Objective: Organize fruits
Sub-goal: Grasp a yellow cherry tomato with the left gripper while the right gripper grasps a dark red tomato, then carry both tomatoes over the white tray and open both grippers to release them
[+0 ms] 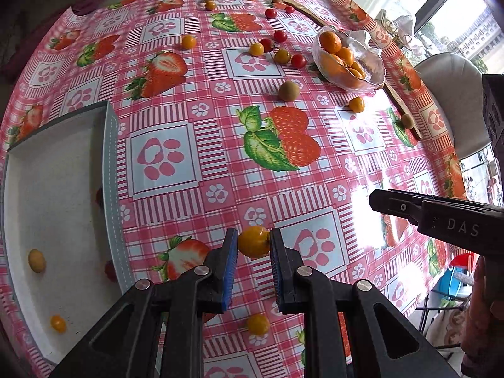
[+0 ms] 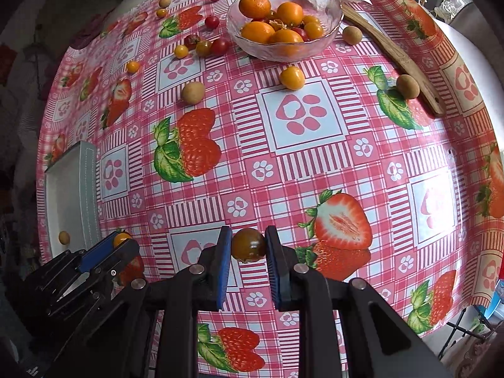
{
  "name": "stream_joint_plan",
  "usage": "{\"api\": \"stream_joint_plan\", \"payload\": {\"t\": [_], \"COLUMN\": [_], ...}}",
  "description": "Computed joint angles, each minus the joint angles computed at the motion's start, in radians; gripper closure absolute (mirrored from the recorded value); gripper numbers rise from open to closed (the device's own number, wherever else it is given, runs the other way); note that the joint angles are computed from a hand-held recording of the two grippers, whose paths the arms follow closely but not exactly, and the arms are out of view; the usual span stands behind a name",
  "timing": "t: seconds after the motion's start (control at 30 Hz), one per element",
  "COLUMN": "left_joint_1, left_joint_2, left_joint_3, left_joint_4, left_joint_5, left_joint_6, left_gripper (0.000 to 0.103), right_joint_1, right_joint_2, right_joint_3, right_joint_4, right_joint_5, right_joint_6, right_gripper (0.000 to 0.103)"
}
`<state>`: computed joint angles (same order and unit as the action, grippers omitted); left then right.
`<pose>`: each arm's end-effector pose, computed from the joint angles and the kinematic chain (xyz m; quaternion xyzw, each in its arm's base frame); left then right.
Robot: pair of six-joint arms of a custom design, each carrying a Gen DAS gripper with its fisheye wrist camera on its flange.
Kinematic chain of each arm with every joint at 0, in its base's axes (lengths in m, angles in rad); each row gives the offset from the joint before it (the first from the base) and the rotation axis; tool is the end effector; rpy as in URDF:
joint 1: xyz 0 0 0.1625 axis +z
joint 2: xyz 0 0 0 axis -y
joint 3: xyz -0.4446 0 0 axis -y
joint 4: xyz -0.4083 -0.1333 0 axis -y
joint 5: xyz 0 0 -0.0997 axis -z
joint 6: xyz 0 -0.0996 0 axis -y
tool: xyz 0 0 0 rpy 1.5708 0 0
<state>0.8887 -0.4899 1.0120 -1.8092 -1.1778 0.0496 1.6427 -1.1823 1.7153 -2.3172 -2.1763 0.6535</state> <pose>-0.3814 -0.7416 0.0518 0.3731 0.8968 0.0717 0.2268 0.1220 -0.6277 0.3076 -0.3025 -0.9001 0.2002 0.2411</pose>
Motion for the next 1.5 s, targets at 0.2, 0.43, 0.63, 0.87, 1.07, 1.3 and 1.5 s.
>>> {"api": "stream_joint_plan", "payload": {"t": [0.2, 0.43, 0.63, 0.87, 1.07, 1.3, 1.5], "left_joint_1": [0.039, 0.093, 0.146, 0.184, 0.193, 0.189, 0.182], "left_joint_2": [-0.039, -0.034, 0.049, 0.158, 0.168, 0.173, 0.145], "left_joint_3": [0.002, -0.071, -0.247, -0.43, -0.447, -0.442, -0.382], "left_joint_4": [-0.019, -0.02, 0.019, 0.086, 0.092, 0.08, -0.002], "left_joint_5": [0.058, 0.165, 0.241, 0.3, 0.301, 0.322, 0.347], "left_joint_6": [-0.053, -0.072, -0.062, -0.033, -0.026, 0.004, 0.04], "left_gripper": [0.081, 0.081, 0.081, 0.081, 0.081, 0.079, 0.023], "right_joint_1": [0.035, 0.067, 0.082, 0.073, 0.068, 0.074, 0.069], "right_joint_2": [0.116, 0.28, 0.447, 0.626, 0.71, 0.744, 0.697], "right_joint_3": [-0.137, -0.349, -0.579, -0.841, -0.963, -1.005, -0.939], "right_joint_4": [0.045, 0.102, 0.161, 0.28, 0.361, 0.378, 0.344], "right_joint_5": [0.022, 0.072, 0.129, 0.155, 0.131, 0.099, 0.138], "right_joint_6": [-0.069, -0.158, -0.223, -0.232, -0.225, -0.25, -0.241], "right_gripper": [0.08, 0.08, 0.08, 0.08, 0.08, 0.079, 0.058]}}
